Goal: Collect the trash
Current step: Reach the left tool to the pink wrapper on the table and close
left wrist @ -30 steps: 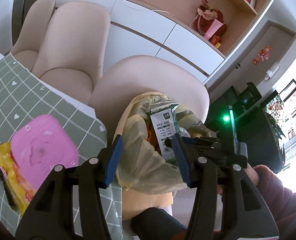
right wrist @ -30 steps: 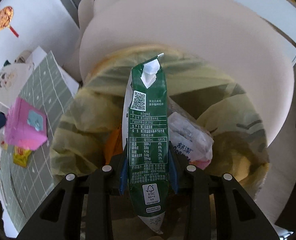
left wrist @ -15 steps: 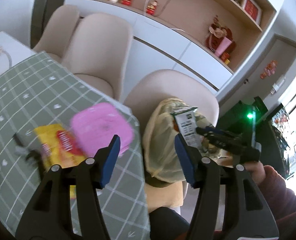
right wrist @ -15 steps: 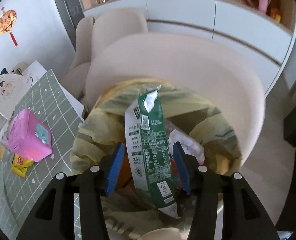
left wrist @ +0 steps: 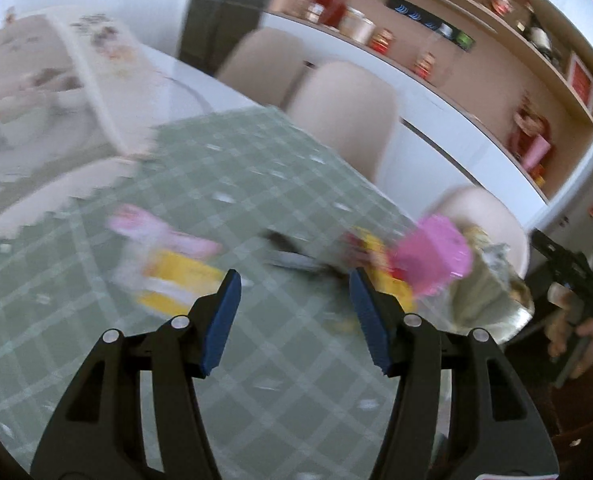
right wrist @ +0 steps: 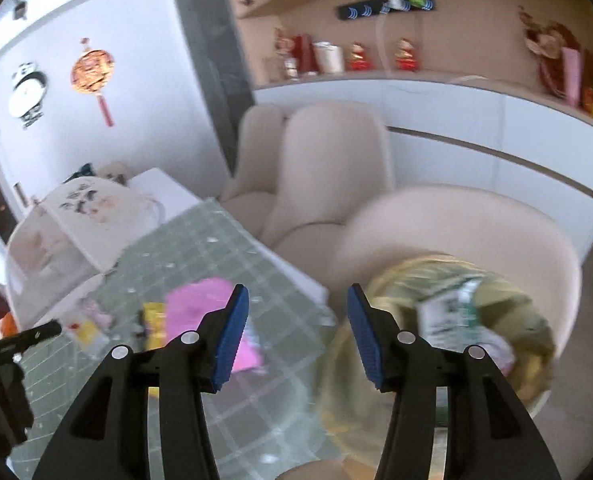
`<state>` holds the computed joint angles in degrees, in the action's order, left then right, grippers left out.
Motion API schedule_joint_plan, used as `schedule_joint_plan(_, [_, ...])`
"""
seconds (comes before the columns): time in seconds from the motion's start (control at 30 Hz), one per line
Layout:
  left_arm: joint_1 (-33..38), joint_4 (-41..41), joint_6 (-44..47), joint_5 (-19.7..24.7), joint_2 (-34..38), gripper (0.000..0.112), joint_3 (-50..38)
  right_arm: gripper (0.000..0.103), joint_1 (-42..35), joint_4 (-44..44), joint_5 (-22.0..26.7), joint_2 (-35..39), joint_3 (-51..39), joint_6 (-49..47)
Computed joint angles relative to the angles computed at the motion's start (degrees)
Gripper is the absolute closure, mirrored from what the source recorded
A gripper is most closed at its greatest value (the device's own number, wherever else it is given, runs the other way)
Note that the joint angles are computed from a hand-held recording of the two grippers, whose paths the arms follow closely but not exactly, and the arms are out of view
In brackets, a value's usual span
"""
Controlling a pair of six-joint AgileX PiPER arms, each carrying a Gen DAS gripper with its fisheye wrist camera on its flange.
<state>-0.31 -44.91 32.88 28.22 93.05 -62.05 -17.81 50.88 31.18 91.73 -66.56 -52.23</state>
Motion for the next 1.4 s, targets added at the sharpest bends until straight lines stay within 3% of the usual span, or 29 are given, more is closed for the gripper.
schedule_joint_plan(0.1, [8.17,-2.48,5.66,0.92,2.22,0.058,-1.31,0.055,6.42,-2.41,-3.08,-0.63,1.55,1.82])
schedule_joint_plan(0.27, [17.05,-3.31,9.79,8.63,13.14,0.058,-11.25,0.055,11.66,-1.35,-4.22,0.23,4.13,1.08])
schedule_joint_plan(0.47, [15.55,6.83,4.69,11.48,24.99,0.058,-24.33,0.055,18.63,-11.35,-8.94,1.25,5.38,10.02])
schedule_joint_plan(0.57, [15.6,5.2,4.69,13.49,29.13,0.06,-28.88,0.055,21.23,-18.32,-10.53,2.08,5.25,17.12])
schedule_joint_plan(0.7, [14.3,9.59,-0.23,15.4,33.69,0.061,-34.82,0.055,23.34,-28.96,-10.46,3.98,3.69,29.43])
schedule_joint_plan(0.77, [13.81,9.79,-0.17,15.9,33.83,0.069,-35.2,0.055,24.0,-30.39,-10.86,4.32,3.78,31.09])
schedule_joint_plan(0.9, [12.69,11.0,-1.26,16.03,33.33,0.106,-34.33,0.055,24.31,-25.39,-10.35,5.05,4.08,26.1])
schedule_joint_plan(1.0, [12.1,10.99,-0.94,12.8,30.48,0.11,-31.06,0.055,23.42,-18.52,-7.65,6.12,3.46,18.56])
schedule_joint_plan(1.07, [12.53,9.8,-1.52,11.64,28.15,0.11,-29.87,0.055,24.32,-18.71,-9.2,5.72,4.48,17.41])
schedule_joint_plan(1.17, [13.94,5.13,0.87,11.25,23.71,0.111,-28.24,0.055,25.79,-18.05,-11.51,5.3,5.96,15.42])
schedule_joint_plan(1.3, [14.47,-1.15,4.86,11.3,16.68,0.111,-24.74,0.055,25.06,-11.42,-8.75,7.21,4.92,9.76])
schedule_joint_plan(1.4, [14.18,-5.61,7.61,13.03,11.58,0.111,-21.28,0.055,25.92,-14.21,-9.3,7.69,4.98,12.25])
